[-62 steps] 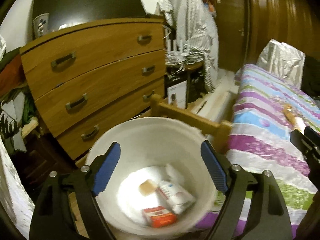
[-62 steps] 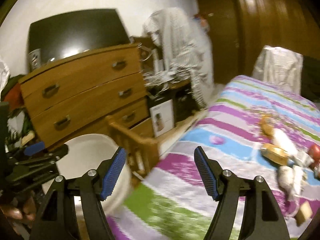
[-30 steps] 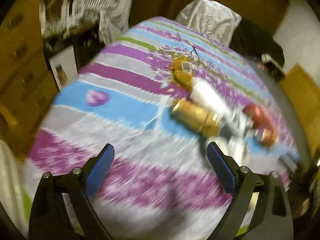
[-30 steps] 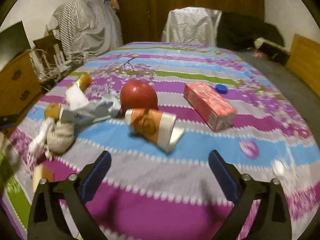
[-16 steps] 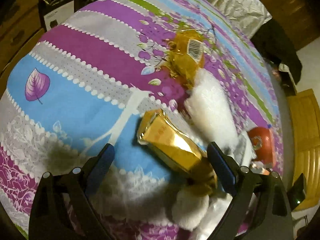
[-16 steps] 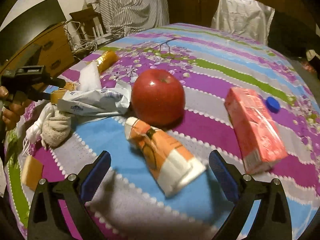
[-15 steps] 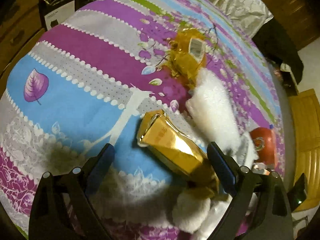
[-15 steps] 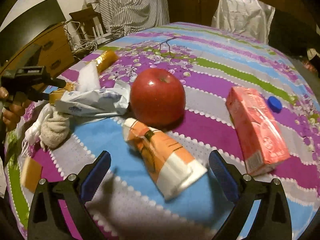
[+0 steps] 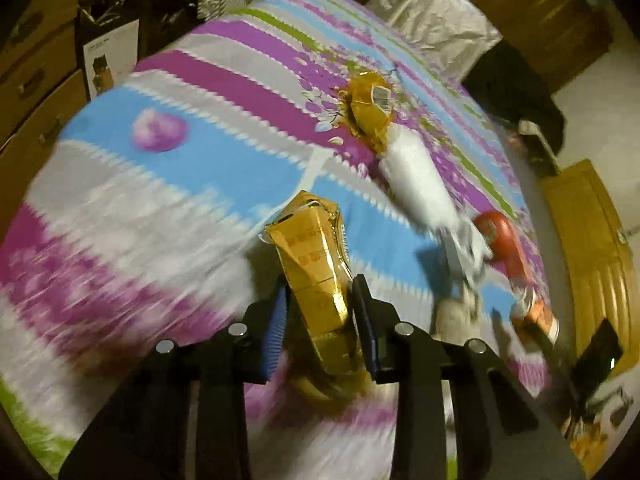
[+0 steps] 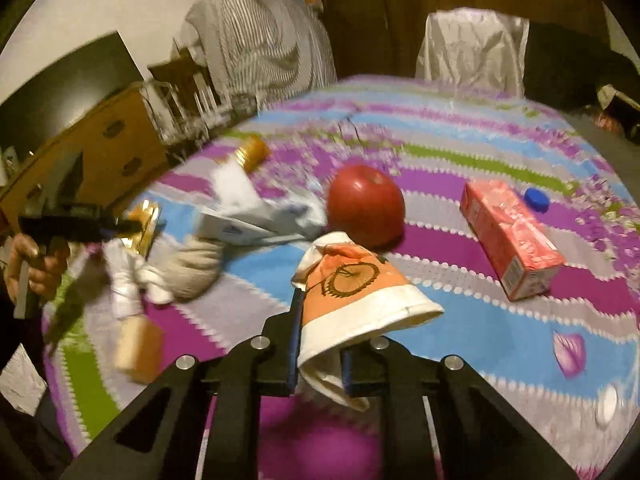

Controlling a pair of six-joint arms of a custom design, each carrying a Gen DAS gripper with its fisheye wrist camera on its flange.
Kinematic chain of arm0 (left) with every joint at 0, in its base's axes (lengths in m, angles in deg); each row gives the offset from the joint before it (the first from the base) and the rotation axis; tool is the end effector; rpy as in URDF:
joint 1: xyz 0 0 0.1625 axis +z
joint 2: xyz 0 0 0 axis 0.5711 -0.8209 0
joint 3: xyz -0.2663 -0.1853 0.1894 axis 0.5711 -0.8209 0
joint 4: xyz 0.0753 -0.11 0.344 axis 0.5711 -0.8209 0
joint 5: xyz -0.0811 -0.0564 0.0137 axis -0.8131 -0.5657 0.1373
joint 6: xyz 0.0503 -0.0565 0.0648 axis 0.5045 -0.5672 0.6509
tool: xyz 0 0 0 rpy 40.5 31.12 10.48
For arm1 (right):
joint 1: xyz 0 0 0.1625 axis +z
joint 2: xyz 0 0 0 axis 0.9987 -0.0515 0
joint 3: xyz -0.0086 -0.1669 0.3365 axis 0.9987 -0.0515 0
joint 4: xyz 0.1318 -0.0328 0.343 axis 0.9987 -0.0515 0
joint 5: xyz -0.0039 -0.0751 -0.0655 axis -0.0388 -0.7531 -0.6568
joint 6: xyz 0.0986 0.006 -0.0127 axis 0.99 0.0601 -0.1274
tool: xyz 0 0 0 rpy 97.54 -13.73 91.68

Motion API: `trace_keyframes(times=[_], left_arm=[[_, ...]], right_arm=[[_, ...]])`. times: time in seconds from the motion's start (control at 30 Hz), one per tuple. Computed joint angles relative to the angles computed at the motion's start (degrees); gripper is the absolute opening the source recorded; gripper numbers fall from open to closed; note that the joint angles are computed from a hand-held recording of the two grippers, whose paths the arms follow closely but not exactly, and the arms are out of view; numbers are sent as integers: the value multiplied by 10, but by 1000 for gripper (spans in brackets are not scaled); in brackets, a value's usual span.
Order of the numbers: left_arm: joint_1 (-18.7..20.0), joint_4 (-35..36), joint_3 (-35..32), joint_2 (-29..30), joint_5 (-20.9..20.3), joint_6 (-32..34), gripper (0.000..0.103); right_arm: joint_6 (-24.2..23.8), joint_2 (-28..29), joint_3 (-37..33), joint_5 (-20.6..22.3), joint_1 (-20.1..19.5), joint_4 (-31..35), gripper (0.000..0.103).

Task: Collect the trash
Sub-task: 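Grasp the gold packet with the left tool while the right tool grasps the orange-and-white cup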

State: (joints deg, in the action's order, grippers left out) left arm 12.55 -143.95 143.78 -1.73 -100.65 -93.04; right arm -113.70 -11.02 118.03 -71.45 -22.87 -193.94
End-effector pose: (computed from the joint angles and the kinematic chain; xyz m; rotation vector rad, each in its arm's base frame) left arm -0.2997 -0.5969 0.0220 0.1066 2.7592 -0.6567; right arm -0.1103 -0.5690 0.4026 0.6528 -2.5024 0.9797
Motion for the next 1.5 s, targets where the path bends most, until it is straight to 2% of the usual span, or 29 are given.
trace_keyframes(times=[0.17, 0.27, 0.37, 0.43, 0.57, 0.63, 0.7, 0.73, 0.93, 1.03, 1.13, 1.17, 1.2, 1.27, 1.37, 1.5], left_arm=[[-14, -22, 118, -90, 0, 27, 31], [-24, -7, 173, -137, -12, 45, 31], [-36, 14, 215, -165, -9, 62, 32], [-49, 19, 236, -169, 13, 75, 34], [-46, -34, 261, -167, 15, 80, 40], [-43, -49, 263, -159, 21, 87, 45], [-44, -74, 273, -155, 25, 99, 49], [-46, -79, 273, -153, 27, 97, 50], [-77, -104, 302, -150, 56, 76, 68], [-91, -104, 303, -135, 90, 82, 69], [-91, -118, 298, -122, 105, 80, 67], [-92, -124, 298, -118, 109, 80, 55], [-93, -124, 297, -114, 115, 80, 51], [-98, -128, 300, -108, 130, 79, 48], [-109, -125, 304, -106, 153, 54, 47], [-136, -83, 302, -115, 201, 6, 46]], right_arm=[[40, -87, 108, 42, -4, -38, 13], [60, -140, 169, 66, -11, -23, 13], [70, -195, 263, 99, -26, -32, 13], [82, -203, 308, 85, -29, -69, 13], [98, -179, 359, 46, -29, -140, 15], [89, -162, 372, 20, -20, -186, 31], [86, -167, 387, 32, -24, -210, 60], [86, -172, 392, 43, -28, -212, 65], [115, -181, 391, 61, -46, -197, 66], [130, -181, 395, 78, -56, -204, 66], [152, -183, 396, 105, -69, -199, 62], [152, -184, 394, 106, -70, -190, 49], [149, -181, 392, 95, -66, -185, 32], [149, -173, 395, 68, -58, -198, 10], [158, -173, 407, 71, -62, -216, 8], [153, -180, 418, 56, -34, -252, 7]])
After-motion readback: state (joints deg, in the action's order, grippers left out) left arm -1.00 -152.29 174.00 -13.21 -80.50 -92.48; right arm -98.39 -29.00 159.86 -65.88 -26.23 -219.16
